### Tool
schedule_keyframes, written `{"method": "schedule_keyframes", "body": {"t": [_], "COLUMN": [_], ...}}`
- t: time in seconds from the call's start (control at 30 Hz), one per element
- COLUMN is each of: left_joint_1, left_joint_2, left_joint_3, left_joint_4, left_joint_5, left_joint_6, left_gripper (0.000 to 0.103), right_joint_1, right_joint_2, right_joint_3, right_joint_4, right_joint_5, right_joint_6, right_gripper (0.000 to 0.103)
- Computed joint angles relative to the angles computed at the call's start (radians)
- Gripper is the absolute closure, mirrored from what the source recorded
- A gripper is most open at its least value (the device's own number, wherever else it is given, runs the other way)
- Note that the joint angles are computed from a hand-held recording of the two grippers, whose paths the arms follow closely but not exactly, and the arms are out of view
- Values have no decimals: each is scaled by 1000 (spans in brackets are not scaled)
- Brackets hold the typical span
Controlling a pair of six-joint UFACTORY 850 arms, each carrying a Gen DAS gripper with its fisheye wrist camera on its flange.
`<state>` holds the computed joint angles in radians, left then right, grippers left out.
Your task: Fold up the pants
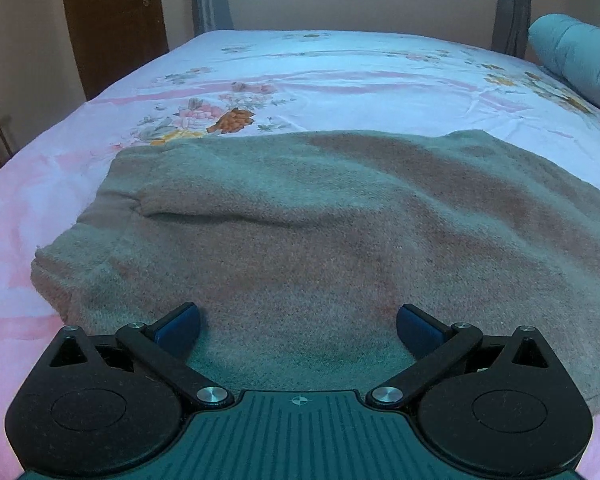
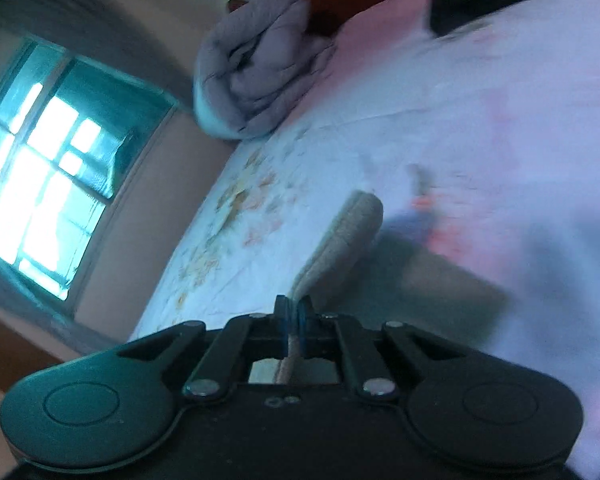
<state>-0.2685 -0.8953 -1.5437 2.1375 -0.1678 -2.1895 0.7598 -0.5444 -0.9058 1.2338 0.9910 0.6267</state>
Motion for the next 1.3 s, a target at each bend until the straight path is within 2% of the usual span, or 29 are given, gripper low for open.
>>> {"method": "schedule_keyframes", "body": {"t": [0.07,0.1,0.17,0.3,0.37,0.4,0.5,0.53,0.6,0.63,0.67,0.7,0.73,0.77,0.83,0.9,1.03,1.1,1.23,1.3], "left_joint_1": [2,4,9,13,15,16,20,22,23,23,23,23,23,24,23,20,18,18,18,18], "left_joint_2": [-4,-6,-7,-6,-5,-6,-7,-8,-11,-12,-12,-11,-11,-10,-11,-12,-9,-9,-12,-13], "left_joint_3": [-10,-16,-22,-20,-19,-20,-28,-31,-34,-36,-38,-37,-37,-35,-31,-29,-26,-28,-35,-36], "left_joint_4": [-57,-85,-108,-61,-41,-40,-119,-116,-120,-147,-183,-191,-176,-119,-23,-19,-76,-121,-203,-197], "left_joint_5": [12,20,38,52,54,58,76,83,88,88,90,90,90,89,81,72,73,76,77,76], "left_joint_6": [61,93,124,86,67,69,160,162,168,196,232,239,225,168,72,63,119,164,247,241], "left_gripper": [0,0,0,0,0,0,0,0,0,0,0,0,0,0,0,0,0,0,0,0], "right_joint_1": [0,-2,-1,3,5,14,35,40,22,0,-8,-2,15,37,65,65,60,42,19,7], "right_joint_2": [-14,-27,-45,-43,-29,-20,7,11,4,-6,-15,-18,-14,-12,-19,-23,-51,-74,-80,-64], "right_joint_3": [28,45,72,61,54,52,71,77,81,88,103,117,129,131,146,160,167,154,148,155], "right_joint_4": [2,-32,-101,-80,-56,-46,-43,-43,-47,-99,-155,-169,-141,-71,-16,-26,-34,-60,-105,-136], "right_joint_5": [-86,-114,-70,-62,-62,-35,1,-4,-80,-124,-127,-93,-57,-22,45,44,58,78,84,52], "right_joint_6": [56,145,283,266,205,165,145,155,161,207,296,348,358,329,374,439,574,608,598,567], "right_gripper": [103,103,103,103,103,103,103,103,103,103,103,100,88,85,89,92,99,100,98,98]}}
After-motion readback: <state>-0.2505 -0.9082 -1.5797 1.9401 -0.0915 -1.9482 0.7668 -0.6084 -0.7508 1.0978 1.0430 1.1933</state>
